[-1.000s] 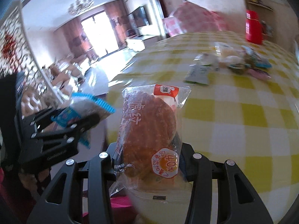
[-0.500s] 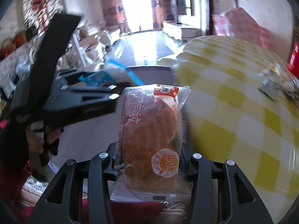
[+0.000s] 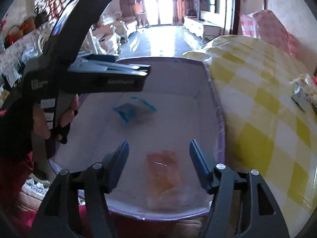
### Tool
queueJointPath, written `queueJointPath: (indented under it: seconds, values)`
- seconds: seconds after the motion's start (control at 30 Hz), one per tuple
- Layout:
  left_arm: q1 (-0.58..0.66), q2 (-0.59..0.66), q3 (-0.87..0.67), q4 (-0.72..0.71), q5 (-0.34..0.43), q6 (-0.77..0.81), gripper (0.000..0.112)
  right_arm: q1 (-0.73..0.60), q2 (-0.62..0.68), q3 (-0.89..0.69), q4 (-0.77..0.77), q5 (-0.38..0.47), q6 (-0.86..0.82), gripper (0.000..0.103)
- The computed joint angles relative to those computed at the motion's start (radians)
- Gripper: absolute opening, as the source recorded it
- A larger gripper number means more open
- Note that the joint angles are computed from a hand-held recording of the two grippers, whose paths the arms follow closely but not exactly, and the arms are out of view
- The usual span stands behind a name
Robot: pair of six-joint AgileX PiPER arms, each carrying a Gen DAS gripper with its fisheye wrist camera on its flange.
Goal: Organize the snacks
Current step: 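Open the left tool over the box while the right tool releases the bread loaf, then grasp the white-green bag with the left tool while the right tool grasps the chocolate bar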
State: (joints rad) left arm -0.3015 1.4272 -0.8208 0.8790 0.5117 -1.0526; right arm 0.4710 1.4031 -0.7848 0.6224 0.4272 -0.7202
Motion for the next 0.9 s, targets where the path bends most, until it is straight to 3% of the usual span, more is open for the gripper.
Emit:
queueJointPath:
  seconds: [0.13, 0.33, 0.4, 0.5, 0.7, 0.77, 0.9]
  values:
    - [-0.033, 0.011, 0.001, 0.057, 0.028, -0.062, 0.096, -0.103, -0.014, 0.004, 0.132, 0.050, -0.124, 0.072]
    - [-0.111, 0.034, -0.023, 0.132, 0.083, -0.145, 0.100, -0.263, -0.011, 0.012, 0.338, 0.136, -0.329, 0.072]
    - [-0.165, 0.051, -0.055, 0.159, 0.119, -0.178, 0.101, -0.316, -0.014, 0.013, 0.376, 0.153, -0.368, 0.072]
    - [-0.230, 0.091, -0.129, 0.145, 0.114, -0.160, 0.101, -0.408, -0.009, -0.008, 0.394, 0.197, -0.394, 0.075]
    - [-0.320, 0.322, -0.491, -0.056, 0.088, 0.018, 0.101, -0.602, -0.017, -0.055, 0.305, 0.165, -0.361, 0.084]
    - [-0.337, 0.463, -0.691, -0.168, 0.121, 0.092, 0.101, -0.694, 0.012, -0.080, 0.295, 0.159, -0.348, 0.086]
    - [-0.361, 0.732, -1.091, -0.359, 0.234, 0.265, 0.101, -0.903, 0.117, -0.170, 0.315, 0.237, -0.343, 0.086]
